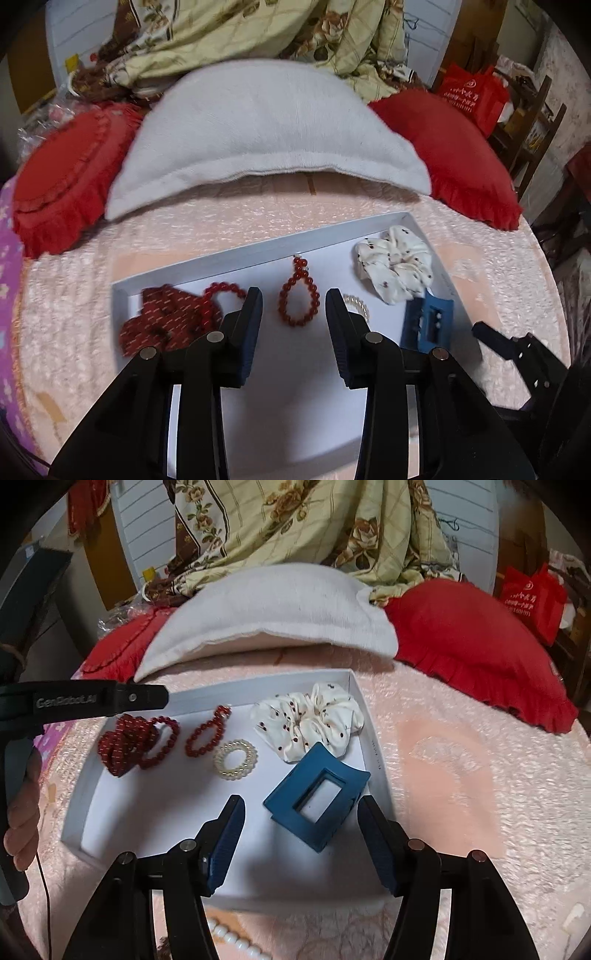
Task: Organize jewelry
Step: 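Carry the red bracelet and blue claw clip into the box and release, then move both tools toward the grey, green and pearl bracelets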
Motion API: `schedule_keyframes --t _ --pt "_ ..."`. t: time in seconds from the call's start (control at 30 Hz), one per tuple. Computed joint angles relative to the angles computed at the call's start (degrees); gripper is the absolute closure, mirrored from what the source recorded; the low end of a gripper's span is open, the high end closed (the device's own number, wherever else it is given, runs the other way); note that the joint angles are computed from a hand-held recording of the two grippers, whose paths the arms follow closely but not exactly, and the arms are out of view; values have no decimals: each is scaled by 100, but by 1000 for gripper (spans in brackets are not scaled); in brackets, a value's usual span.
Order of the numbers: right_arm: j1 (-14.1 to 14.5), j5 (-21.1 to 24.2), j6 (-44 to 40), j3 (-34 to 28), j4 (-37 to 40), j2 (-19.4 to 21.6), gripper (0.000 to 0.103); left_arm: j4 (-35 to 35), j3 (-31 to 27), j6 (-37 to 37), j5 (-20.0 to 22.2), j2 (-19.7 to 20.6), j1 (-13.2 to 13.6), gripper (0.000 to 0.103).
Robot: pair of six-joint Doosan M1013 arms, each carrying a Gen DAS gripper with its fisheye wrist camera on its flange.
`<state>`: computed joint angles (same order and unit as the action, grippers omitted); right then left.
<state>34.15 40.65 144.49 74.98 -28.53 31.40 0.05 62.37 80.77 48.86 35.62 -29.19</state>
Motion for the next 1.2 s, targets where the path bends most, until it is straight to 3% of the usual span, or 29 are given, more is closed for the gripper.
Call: schedule_keyframes --t 0.23,0.33,0.4,0.6,0.83,1.03,1.13,1.2 --pt "279 -173 857 782 -593 -721 40 1220 1443 -879 -863 -1174 -180 67" --pt "455 -192 1382 1217 -910 -1036 36 1655 2190 -1360 -1190 -1723 -231 56" --pt "551 -187 1632 1425 -975 -1180 36 2017 2706 -1815 -1395 -2080 -279 56" --pt "877 -433 2780 2068 -1262 -1526 36 2586 3824 -2873 -1519 -2807 -420 55" --pt "1174 -452 3476 2325 -1538 -1600 36 3253 4209 -3599 -1223 -2987 -672 55" --pt "1191 -257 3334 2326 -1446 -1577 36 2682 4063 -2730 -1593 -2680 -571 55" --pt "1113 -247 2885 2214 -1188 -1453 37 1824 3908 -1812 -1797 -2445 -400 56" --pt "1069 -267 2686 2126 -1097 -1347 46 1189 3818 -1145 -1969 -2292 -284 56"
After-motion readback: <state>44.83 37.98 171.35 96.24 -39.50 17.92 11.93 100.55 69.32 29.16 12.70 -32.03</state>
